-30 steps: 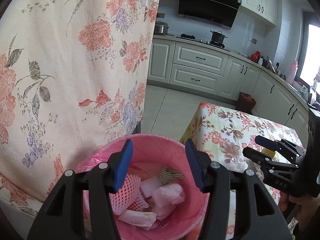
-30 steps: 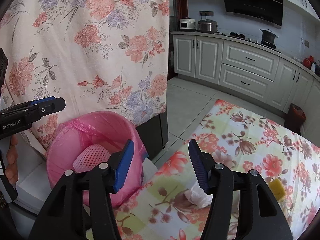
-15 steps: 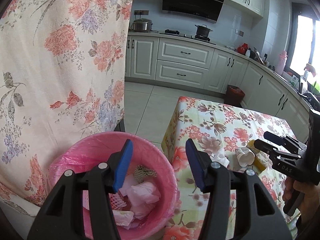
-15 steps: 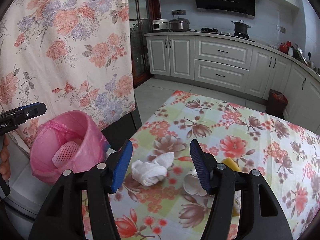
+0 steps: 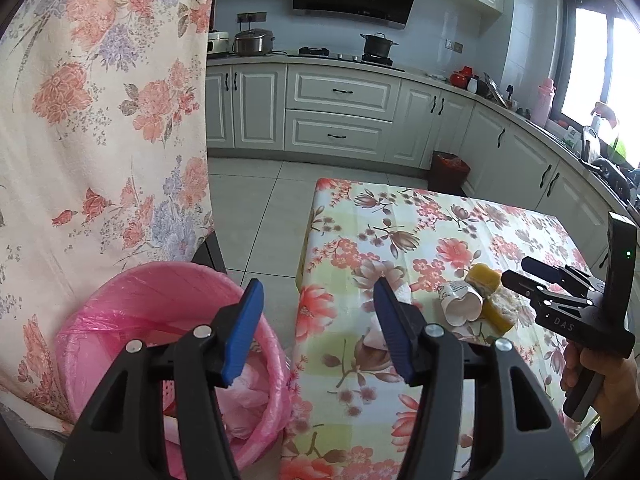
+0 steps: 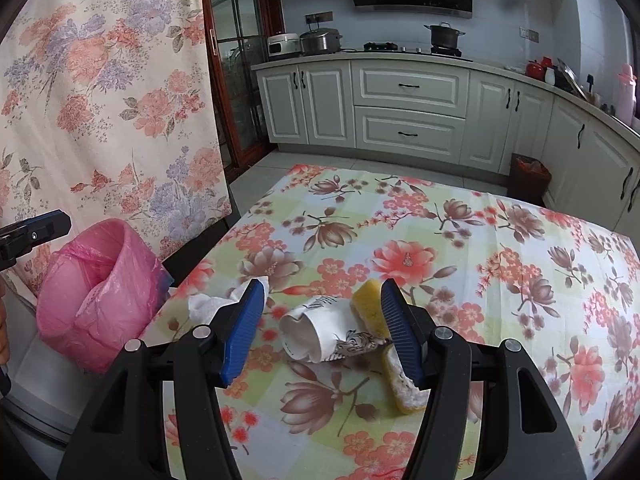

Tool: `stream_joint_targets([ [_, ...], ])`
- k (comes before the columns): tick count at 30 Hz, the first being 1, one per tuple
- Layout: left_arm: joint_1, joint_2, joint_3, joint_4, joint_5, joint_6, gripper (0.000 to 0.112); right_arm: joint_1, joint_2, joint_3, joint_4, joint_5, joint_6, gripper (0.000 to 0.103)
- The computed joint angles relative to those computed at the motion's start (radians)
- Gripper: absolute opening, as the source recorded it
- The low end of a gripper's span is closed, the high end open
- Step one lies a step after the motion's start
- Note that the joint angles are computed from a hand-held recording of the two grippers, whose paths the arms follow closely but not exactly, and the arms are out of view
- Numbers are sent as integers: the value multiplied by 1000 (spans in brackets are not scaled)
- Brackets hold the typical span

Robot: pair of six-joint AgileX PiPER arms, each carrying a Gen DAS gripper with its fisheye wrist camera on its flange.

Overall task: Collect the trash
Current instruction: 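Move both open tools back over the table toward the remaining trash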

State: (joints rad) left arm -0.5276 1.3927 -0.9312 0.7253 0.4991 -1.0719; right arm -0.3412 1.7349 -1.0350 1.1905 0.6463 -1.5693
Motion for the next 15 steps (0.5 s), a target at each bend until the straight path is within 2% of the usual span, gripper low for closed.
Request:
stream_joint_targets([
  [15,-87,181,-139,-25,7,22,57,-50,145,-108,-49,11,35,59],
])
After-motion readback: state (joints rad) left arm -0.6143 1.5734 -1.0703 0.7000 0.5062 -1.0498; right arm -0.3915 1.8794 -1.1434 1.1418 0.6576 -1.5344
